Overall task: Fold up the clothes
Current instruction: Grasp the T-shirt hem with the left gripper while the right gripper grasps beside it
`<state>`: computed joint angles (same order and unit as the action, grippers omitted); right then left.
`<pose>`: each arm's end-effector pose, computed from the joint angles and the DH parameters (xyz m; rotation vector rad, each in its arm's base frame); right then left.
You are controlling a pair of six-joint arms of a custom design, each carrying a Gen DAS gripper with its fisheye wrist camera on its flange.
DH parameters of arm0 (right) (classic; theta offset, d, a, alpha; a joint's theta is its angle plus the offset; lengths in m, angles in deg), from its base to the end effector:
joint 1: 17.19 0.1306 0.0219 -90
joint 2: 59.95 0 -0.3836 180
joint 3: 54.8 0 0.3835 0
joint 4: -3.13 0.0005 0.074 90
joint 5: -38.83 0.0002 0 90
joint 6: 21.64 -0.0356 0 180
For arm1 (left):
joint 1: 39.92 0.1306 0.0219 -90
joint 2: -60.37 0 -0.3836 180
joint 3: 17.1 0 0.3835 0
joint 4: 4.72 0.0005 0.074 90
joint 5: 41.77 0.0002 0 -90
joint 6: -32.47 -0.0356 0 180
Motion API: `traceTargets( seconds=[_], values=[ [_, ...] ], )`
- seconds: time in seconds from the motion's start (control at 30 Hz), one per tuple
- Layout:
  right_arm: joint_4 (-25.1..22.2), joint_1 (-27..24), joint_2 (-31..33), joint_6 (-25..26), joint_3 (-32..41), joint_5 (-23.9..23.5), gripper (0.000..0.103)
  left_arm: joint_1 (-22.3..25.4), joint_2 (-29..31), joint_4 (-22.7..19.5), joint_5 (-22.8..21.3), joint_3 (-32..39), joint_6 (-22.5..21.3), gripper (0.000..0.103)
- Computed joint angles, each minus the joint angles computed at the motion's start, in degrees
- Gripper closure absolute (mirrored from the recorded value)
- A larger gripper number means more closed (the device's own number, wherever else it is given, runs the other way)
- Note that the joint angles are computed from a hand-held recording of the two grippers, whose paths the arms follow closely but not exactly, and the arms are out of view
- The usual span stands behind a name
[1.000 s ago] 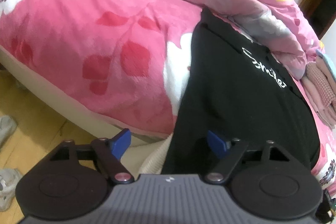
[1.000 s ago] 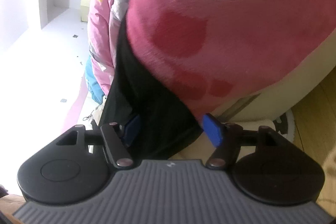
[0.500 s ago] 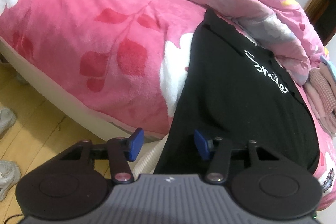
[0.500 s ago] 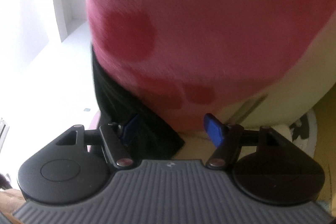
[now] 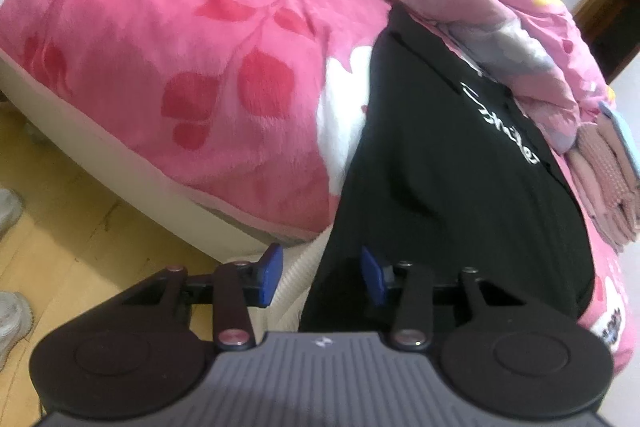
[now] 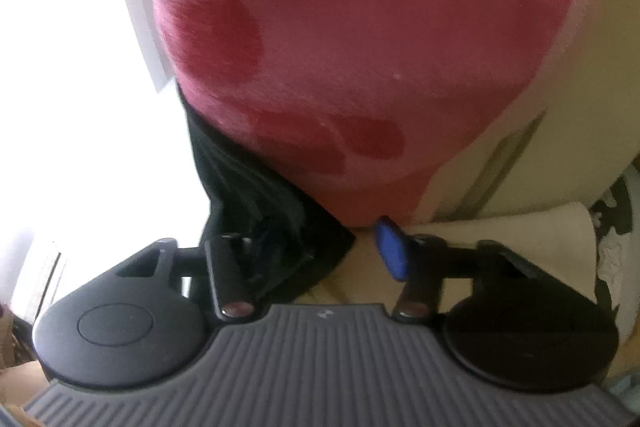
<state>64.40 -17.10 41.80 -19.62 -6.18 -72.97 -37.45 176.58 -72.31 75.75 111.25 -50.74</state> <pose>0.4361 0.0134 0.2143 0.8506 1.3921 1.4971 0.6261 0.0100 0.4683 -0.0120 2.4944 -0.6378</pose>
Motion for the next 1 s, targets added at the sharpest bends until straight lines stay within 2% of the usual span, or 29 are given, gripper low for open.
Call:
traceTargets(
  seconds=[0.13, 0.23, 0.53, 0.67, 0.87, 1.0],
  values=[
    [-0.7, 0.4, -1.2, 0.8, 0.1, -0.8, 0.084, 1.4, -0.6, -0.7, 4.0, -1.2, -0.8, 0.060],
    [-2.2, 0.9, -2.5, 1.5, -0.1, -0.2, 0.091, 2.1, -1.2, -0.9, 6.0, -2.4, -0.8, 0.060],
    [-8.4, 2.1, -7.9, 4.1, -0.3, 1.1, 0.094, 3.5, -3.1, 1.4, 10.7, -6.0, -4.5, 0.059],
    [-12.6, 2.6, -10.8, 5.1, -0.2, 1.7, 0.094, 4.7, -3.3, 4.6, 10.9, -8.4, -0.6, 0.057],
    [-21.6, 3.4, -15.5, 7.1, 1.6, 2.9, 0.095, 7.3, -2.0, 11.1, 15.9, -11.5, 8.1, 0.037],
    [-28.3, 4.0, -18.8, 8.6, 3.4, 3.9, 0.095, 7.7, -0.5, 13.7, 20.1, -12.3, 9.4, 0.034]
  ],
)
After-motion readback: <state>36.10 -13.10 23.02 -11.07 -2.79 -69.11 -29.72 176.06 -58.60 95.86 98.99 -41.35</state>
